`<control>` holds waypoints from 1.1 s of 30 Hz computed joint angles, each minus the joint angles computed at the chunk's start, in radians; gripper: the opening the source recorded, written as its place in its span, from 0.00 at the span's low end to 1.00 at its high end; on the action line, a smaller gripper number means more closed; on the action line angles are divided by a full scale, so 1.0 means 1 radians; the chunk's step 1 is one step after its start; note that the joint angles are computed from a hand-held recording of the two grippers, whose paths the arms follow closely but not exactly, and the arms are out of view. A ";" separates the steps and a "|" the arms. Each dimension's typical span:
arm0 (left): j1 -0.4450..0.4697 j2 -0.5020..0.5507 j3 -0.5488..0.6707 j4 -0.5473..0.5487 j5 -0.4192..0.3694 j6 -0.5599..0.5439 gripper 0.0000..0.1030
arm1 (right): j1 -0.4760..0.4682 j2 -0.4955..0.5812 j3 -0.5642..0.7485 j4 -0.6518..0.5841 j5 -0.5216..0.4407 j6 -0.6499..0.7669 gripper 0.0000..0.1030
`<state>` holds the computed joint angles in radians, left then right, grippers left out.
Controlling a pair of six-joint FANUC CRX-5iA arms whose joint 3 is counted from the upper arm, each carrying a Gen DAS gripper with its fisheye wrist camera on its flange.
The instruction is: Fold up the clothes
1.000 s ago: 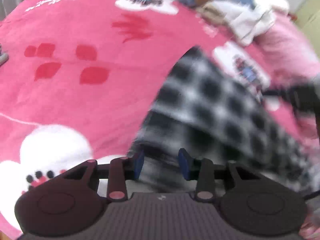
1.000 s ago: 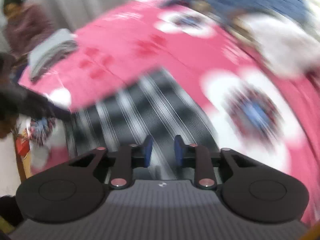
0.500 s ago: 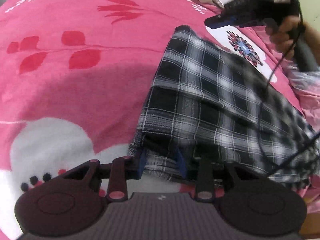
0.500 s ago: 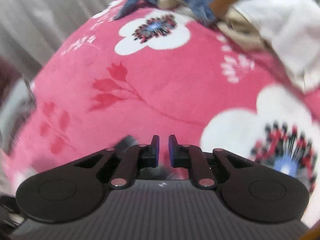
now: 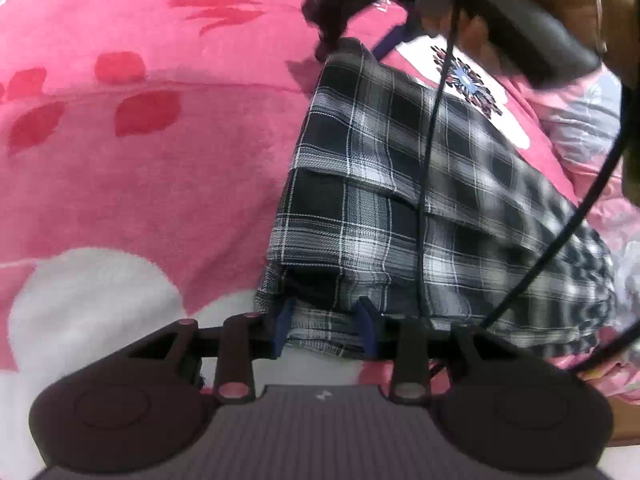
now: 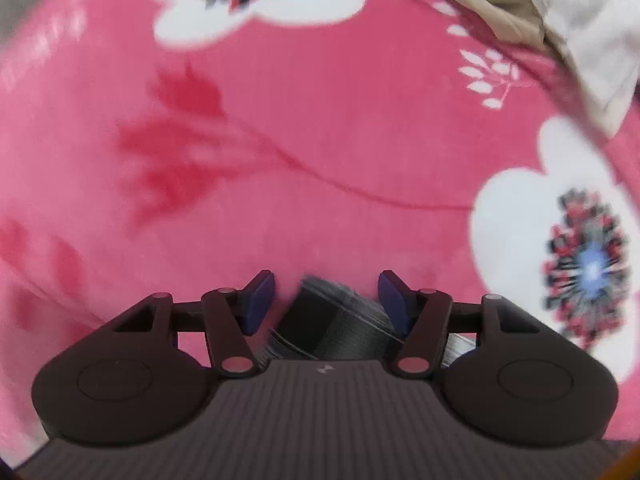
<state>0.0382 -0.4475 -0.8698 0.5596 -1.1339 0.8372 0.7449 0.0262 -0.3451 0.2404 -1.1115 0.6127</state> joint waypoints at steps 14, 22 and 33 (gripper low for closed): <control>0.096 0.079 0.021 0.042 -0.125 -0.184 0.35 | 0.122 -0.155 -0.256 0.369 0.072 -0.540 0.06; 0.124 0.029 0.006 0.067 -0.076 -0.178 0.55 | 0.048 -0.238 -0.141 0.085 0.061 -0.385 0.50; 0.025 0.045 -0.018 0.094 0.031 -0.156 0.48 | 0.015 -0.036 0.014 -0.093 -0.049 -0.233 0.57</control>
<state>0.0630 -0.4025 -0.8875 0.6534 -1.1029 0.6815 0.7596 -0.0101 -0.3315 0.1477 -1.1606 0.3793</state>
